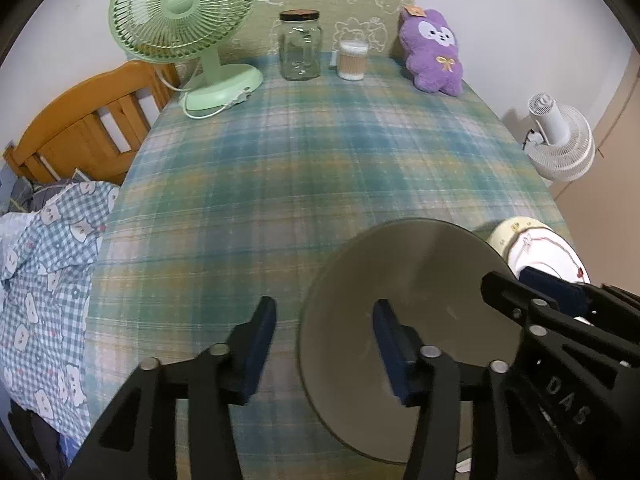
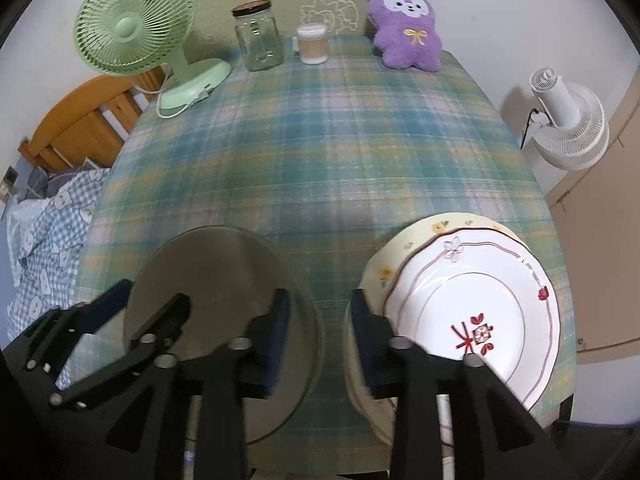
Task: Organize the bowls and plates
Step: 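Lower the held cream bowl into the other two cream bowls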
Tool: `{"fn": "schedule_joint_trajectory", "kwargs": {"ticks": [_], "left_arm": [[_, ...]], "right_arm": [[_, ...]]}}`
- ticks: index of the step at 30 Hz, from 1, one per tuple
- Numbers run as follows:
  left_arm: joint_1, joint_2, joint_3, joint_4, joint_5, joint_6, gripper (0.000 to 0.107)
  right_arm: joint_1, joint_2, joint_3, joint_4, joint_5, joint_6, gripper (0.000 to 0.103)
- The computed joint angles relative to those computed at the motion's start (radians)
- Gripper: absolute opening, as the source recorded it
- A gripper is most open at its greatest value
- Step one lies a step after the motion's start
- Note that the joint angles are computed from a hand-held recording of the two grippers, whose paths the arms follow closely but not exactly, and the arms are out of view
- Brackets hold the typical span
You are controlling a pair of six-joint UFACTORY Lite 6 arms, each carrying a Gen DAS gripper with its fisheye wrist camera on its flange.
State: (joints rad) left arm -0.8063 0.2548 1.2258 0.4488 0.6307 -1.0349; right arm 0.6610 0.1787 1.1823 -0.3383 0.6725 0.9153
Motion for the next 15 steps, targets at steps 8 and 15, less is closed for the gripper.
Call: {"fn": "schedule_joint_trajectory", "kwargs": {"ticks": [8, 15], "left_arm": [[0.05, 0.002, -0.042, -0.011, -0.035, -0.011, 0.073], [0.06, 0.054, -0.023, -0.077, -0.068, 0.047, 0.072]], "right_arm": [[-0.074, 0.016, -0.03, 0.109, -0.081, -0.135, 0.058], [-0.097, 0.081, -0.002, 0.208, -0.117, -0.248, 0.058]]}}
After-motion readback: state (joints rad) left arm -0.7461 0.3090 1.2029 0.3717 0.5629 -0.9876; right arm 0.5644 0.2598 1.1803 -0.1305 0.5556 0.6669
